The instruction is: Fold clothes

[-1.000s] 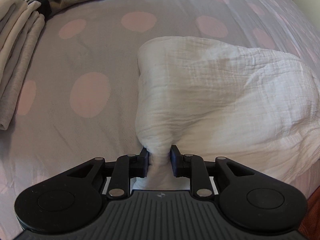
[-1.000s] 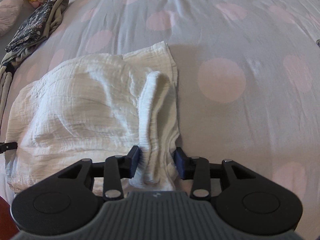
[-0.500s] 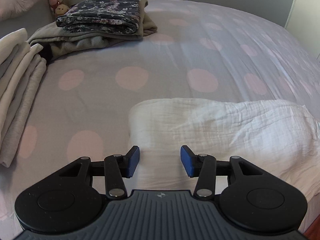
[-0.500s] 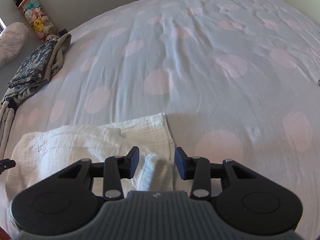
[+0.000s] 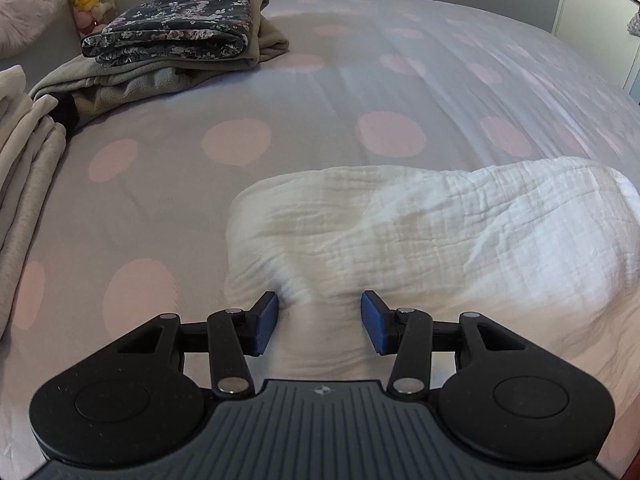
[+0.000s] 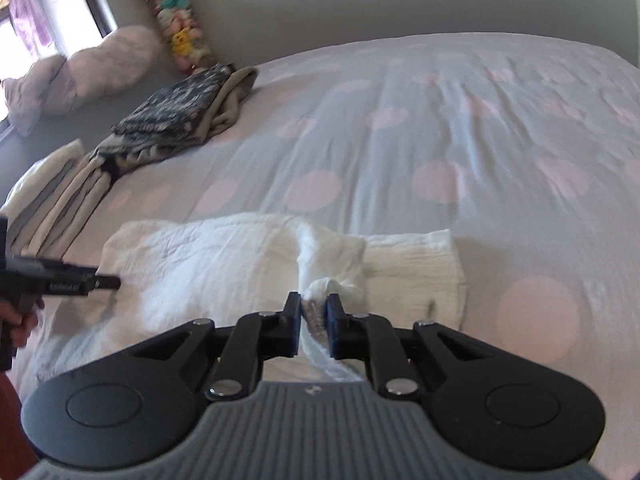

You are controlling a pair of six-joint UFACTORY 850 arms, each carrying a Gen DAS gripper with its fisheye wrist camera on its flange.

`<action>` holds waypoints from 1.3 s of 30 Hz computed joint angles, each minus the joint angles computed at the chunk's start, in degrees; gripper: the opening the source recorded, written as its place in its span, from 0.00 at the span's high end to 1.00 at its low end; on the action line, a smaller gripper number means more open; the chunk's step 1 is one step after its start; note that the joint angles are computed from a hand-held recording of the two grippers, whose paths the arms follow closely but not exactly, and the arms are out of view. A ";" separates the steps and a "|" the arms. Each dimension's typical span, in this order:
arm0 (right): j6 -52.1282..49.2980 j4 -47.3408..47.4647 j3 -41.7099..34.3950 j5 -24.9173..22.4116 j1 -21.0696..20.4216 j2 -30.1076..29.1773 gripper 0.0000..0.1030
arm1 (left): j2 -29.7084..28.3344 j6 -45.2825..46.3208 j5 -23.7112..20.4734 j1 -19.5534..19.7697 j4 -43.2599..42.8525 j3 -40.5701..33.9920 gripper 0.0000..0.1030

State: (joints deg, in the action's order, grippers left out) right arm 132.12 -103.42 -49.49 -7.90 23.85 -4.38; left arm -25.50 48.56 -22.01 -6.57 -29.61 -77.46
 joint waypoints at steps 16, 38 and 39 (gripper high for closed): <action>-10.42 19.65 -0.98 -7.06 -2.61 -3.80 0.83 | 1.33 0.68 4.62 -0.96 3.03 2.89 0.58; -13.61 16.67 -1.44 -23.49 2.66 -3.85 0.91 | 0.39 -2.85 3.47 -0.42 4.96 1.96 0.52; -16.15 19.27 -2.11 -23.36 2.22 -4.56 0.91 | 0.03 -5.39 3.13 -0.39 6.83 1.52 0.49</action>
State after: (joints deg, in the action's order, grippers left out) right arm 115.97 -84.15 -51.60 -31.27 26.07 -8.94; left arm -25.48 43.17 -18.88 -6.96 -22.77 -75.94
